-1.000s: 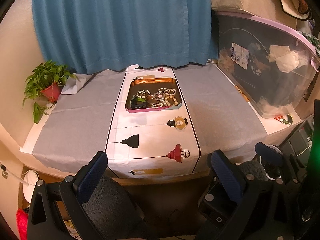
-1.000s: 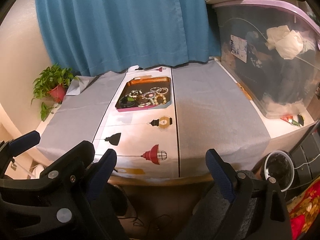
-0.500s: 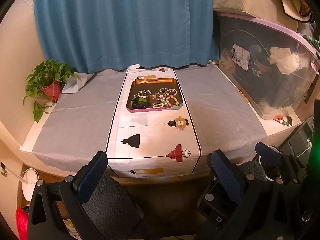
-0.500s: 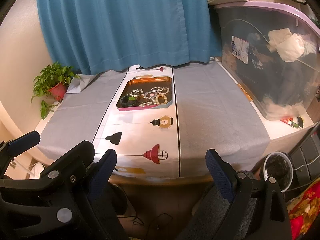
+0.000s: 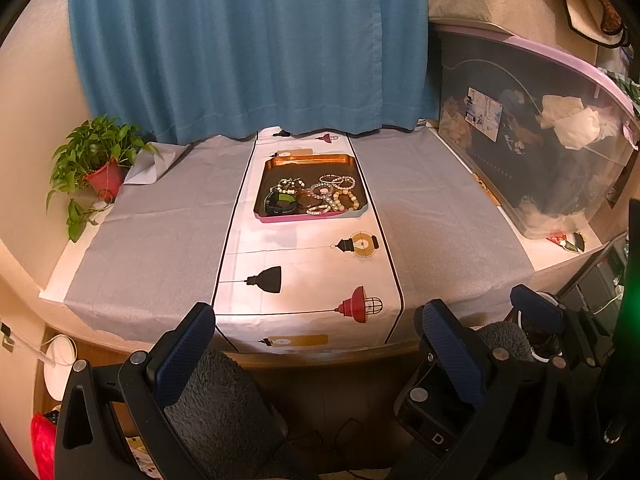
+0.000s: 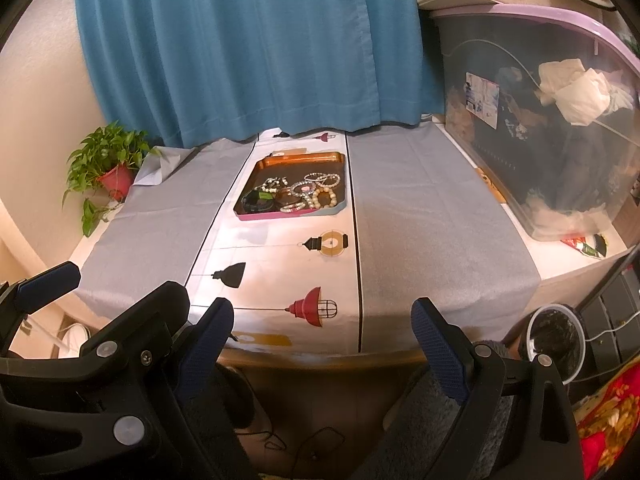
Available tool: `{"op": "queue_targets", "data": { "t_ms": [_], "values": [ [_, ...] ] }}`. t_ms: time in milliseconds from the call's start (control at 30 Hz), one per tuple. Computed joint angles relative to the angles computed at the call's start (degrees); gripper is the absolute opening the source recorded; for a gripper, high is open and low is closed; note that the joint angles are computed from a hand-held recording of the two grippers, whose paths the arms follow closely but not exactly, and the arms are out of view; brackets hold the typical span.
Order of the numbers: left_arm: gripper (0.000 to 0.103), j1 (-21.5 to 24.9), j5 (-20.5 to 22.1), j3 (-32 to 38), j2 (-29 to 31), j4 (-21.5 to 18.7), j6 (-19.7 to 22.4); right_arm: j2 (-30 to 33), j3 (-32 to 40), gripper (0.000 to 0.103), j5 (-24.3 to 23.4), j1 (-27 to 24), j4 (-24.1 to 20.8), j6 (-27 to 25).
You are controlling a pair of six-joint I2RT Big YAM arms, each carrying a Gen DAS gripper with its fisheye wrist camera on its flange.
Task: Organize jewelry
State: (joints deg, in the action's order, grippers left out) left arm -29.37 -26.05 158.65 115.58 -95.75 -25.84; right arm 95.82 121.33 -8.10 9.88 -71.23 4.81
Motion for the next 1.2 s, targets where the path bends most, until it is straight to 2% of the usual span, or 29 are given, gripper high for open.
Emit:
{"op": "queue_targets", "data": {
  "t_ms": [633,900,1000,1200],
  "values": [
    [0.103,0.2,0.3,0.3,0.1,-0.8,-0.3,0.5,0.8,0.09,0.3,0.4,-1.1,0.2],
    [0.103,0.5,0.5,-6.3,-2.5,1.7,-0.3,0.0,-1.4,0.09,0.9,0.8,-0.3,1.2],
    [0.103,0.5,0.6,-11.6,-5.0,5.5,0.4,-0.2,-2.3,0.09,1.4,1.0,0.7,1.4],
    [0.103,0.8,1.4,-11.0,-4.3,5.3,1.1,-0.5,-3.8,0.09,1.8,1.0,1.5,2.1]
  ]
}}
